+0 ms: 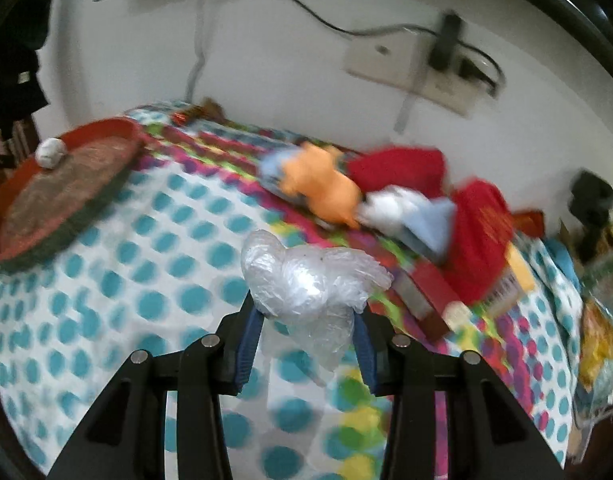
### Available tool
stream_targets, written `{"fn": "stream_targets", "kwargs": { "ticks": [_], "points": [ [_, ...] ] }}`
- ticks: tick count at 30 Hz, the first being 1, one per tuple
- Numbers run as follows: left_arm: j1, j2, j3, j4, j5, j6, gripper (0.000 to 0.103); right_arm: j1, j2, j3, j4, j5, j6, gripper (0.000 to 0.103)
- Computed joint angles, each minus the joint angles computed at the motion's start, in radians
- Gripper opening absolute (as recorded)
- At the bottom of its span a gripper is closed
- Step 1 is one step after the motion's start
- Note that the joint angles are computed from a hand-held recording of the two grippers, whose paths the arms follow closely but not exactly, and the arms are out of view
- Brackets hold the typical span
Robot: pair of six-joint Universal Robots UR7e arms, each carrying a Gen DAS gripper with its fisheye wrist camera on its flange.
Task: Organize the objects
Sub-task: 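Carry the clear plastic bag to the red tray and open the right tool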
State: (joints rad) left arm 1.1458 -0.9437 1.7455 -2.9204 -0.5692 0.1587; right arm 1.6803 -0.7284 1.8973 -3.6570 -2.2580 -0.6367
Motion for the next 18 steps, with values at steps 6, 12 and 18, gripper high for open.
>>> {"fn": "stream_targets", "kwargs": {
  "ticks": [6,12,18],
  "points": [
    [0.0,-0.015,0.031,-0.017,0.01,-0.014,0.064,0.069,0.067,-0.113,0.144,0.059,0.044,0.04],
    [0.013,-0.029,0.04,-0.02,0.021,-0.033,0.064,0.121,0.158,-0.253,0.254,0.087,0.04,0.04],
    [0.026,-0.045,0.044,-0.008,0.017,-0.042,0.064,0.149,0.238,-0.392,0.368,0.087,0.041,0.04]
  ]
}}
